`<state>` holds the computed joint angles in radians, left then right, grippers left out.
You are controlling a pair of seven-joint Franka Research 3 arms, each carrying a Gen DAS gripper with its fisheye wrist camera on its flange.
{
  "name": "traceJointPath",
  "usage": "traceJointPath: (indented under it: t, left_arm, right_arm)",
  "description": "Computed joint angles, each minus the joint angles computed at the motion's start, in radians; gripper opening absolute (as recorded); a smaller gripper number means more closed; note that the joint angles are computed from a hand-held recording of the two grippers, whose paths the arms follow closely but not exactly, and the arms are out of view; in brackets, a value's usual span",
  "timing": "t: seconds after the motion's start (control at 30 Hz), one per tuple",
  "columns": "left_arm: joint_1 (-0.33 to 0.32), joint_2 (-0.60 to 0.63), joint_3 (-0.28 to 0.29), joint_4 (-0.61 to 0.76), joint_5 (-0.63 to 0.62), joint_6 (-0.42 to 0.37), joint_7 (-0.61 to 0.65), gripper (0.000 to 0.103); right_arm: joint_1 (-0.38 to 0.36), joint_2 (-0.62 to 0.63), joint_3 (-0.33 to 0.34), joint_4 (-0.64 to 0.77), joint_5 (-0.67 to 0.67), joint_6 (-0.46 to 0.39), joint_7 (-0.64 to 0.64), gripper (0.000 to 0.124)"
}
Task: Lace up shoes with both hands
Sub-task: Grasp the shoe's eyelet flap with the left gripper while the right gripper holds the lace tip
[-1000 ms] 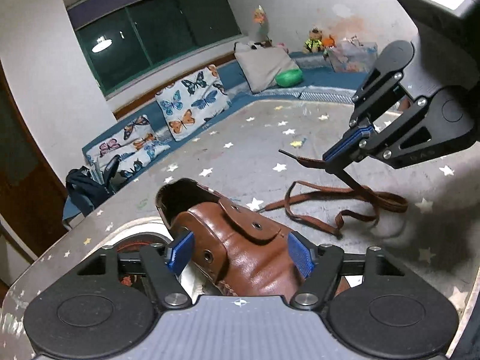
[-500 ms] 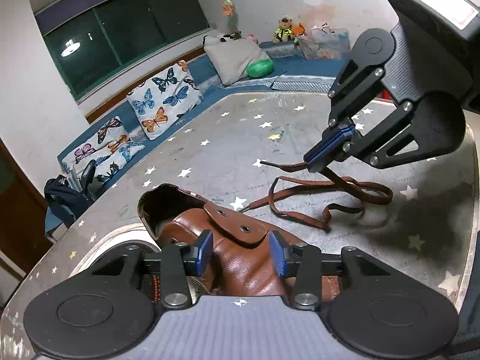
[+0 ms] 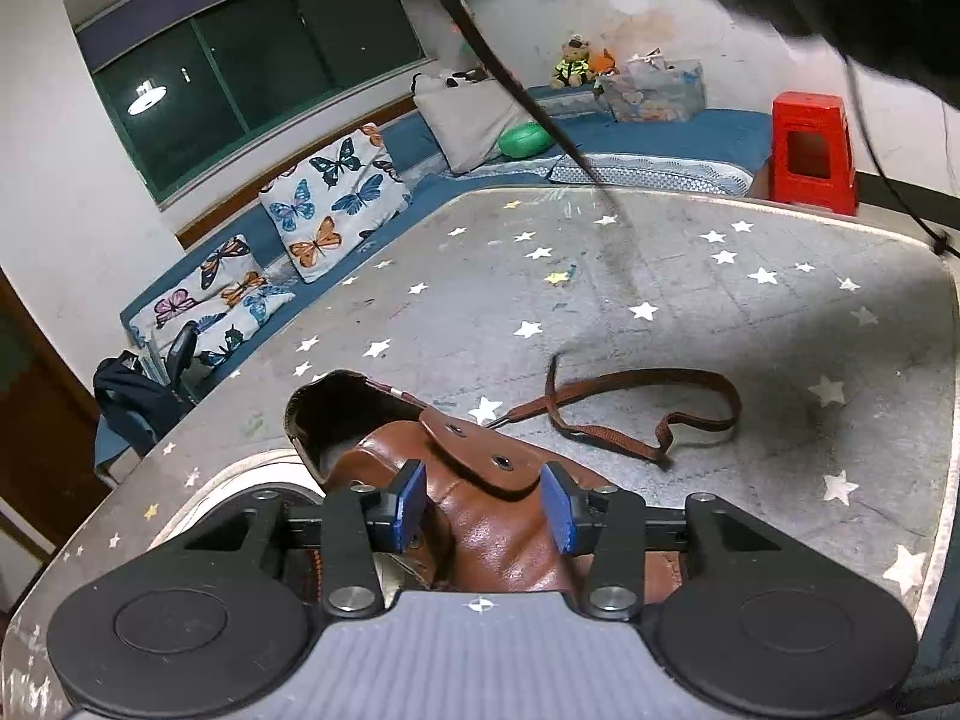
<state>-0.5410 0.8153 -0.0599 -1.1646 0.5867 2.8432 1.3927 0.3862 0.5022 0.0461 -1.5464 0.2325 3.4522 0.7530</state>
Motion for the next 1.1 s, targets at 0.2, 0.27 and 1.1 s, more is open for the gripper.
traceJointPath:
  t: [0.2,0.27,1.1]
  left_arm:
    - [0.011,0.008,-0.020,0.017,-0.020,-0.017,0.035,0.046]
    - [0.010,0.010,-0.021,0.021,-0.024,-0.023,0.044,0.046]
    - [0.037,0.036,-0.080,0.093,-0.082,-0.140,0.311,0.045]
  right_arm:
    - [-0.109,0.048,0.125,0.165,-0.126,0.201,0.142,0.002]
    - [-0.120,0.059,0.134,0.206,-0.166,0.237,0.197,0.002]
    - [-0.451,-0.055,0.490,-0.280,-0.547,-0.263,0.194,0.002]
